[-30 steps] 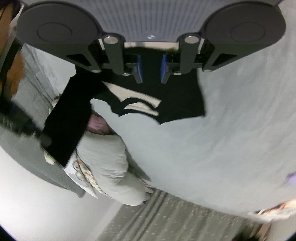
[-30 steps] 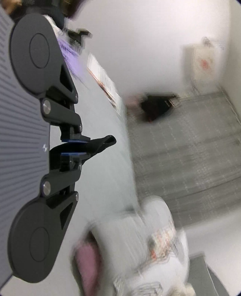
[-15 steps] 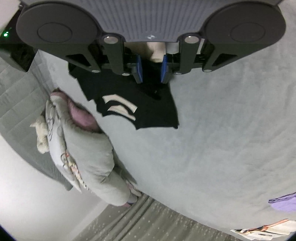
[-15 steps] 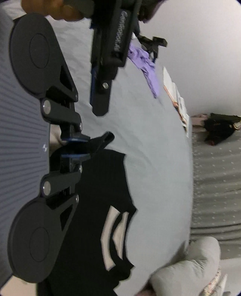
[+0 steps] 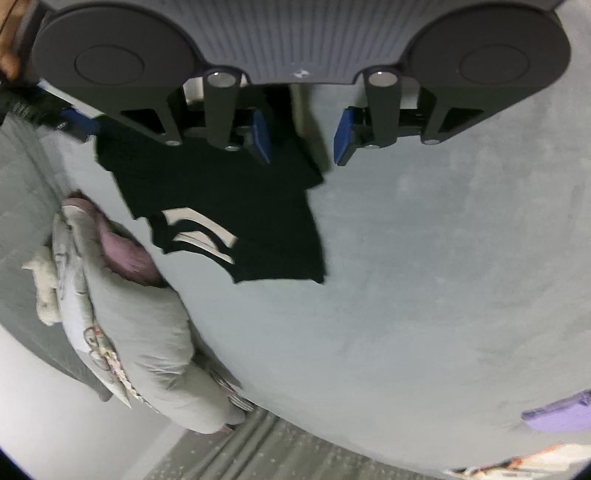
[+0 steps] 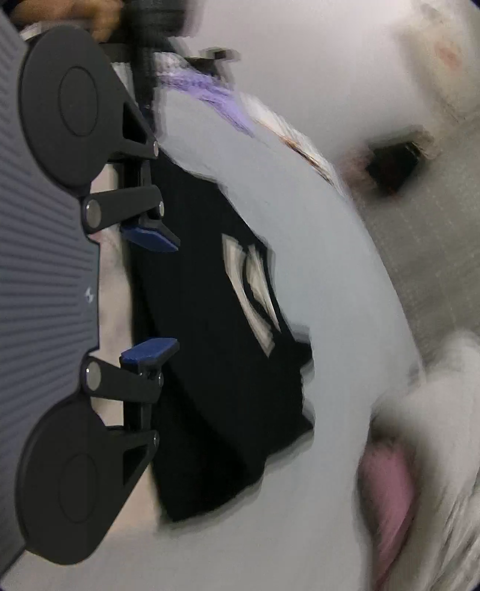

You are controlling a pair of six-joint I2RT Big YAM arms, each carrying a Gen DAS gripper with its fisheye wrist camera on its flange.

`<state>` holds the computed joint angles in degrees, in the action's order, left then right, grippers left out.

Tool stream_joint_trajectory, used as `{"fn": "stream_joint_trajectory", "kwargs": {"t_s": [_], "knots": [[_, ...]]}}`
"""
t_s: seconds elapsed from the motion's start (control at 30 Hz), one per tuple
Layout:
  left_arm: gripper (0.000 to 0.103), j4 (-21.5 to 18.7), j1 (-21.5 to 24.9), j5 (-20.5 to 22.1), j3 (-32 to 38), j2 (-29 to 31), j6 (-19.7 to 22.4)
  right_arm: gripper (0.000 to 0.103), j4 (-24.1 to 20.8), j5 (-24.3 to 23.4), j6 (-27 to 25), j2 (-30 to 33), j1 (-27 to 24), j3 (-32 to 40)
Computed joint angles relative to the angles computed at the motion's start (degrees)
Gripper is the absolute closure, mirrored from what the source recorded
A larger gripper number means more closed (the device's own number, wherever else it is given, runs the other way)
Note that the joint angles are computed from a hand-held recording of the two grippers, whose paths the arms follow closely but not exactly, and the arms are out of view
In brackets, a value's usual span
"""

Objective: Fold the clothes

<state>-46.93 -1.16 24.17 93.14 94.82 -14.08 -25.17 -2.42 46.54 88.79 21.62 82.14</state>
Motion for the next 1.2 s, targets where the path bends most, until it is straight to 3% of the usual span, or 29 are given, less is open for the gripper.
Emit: {"fn": "stream_joint_trajectory", "kwargs": {"t_s": [0.07, 0.13, 0.27, 0.4, 0.5, 0.67, 0.73, 0.83, 0.93, 1.03, 1.2], "knots": [[0.055, 0.2, -0.2, 2.2, 0.3, 0.8, 0.5, 0.049, 6.7, -4.4, 7.2, -1.8, -3.4, -5.0], [0.052, 0.7, -0.8, 2.3, 0.6, 1.8, 0.7, 0.049, 8.7, -7.6, 12.0, -1.7, -5.4, -6.2], [0.052, 2.3, -1.8, 1.7, 0.9, 3.1, 0.9, 0.049, 9.6, -8.7, 15.3, 0.0, -6.5, -5.5], [0.055, 5.1, -2.9, -1.1, -0.2, 2.5, 2.8, 0.049, 13.9, -9.8, 18.7, 3.7, -6.7, -3.6], [0.055, 6.0, -3.1, -1.7, -0.8, 2.1, 3.2, 0.049, 13.4, -8.2, 19.3, 5.3, -6.6, -2.3], [0.061, 8.2, -4.3, -4.7, -2.1, 0.8, 3.4, 0.049, 24.6, -4.7, 24.8, 3.0, -7.3, -7.9], [0.064, 8.6, -4.7, -4.8, -2.3, 0.5, 3.6, 0.049, 27.7, -1.1, 28.8, 2.5, -7.2, -9.7], [0.064, 8.1, -5.4, -5.8, -2.0, 0.6, 4.7, 0.049, 26.2, 1.7, 31.9, 2.7, -7.3, -10.4], [0.064, 7.6, -5.6, -6.7, -1.9, 0.9, 5.7, 0.049, 27.0, 0.7, 34.2, 3.2, -7.8, -11.1], [0.064, 7.5, -5.5, -7.4, -1.7, 1.0, 5.9, 0.049, 25.6, -1.7, 30.8, 3.7, -7.8, -9.5], [0.064, 7.6, -5.0, -6.9, -1.6, 0.9, 4.8, 0.049, 19.7, -0.8, 25.7, 3.9, -7.4, -6.8]]}}
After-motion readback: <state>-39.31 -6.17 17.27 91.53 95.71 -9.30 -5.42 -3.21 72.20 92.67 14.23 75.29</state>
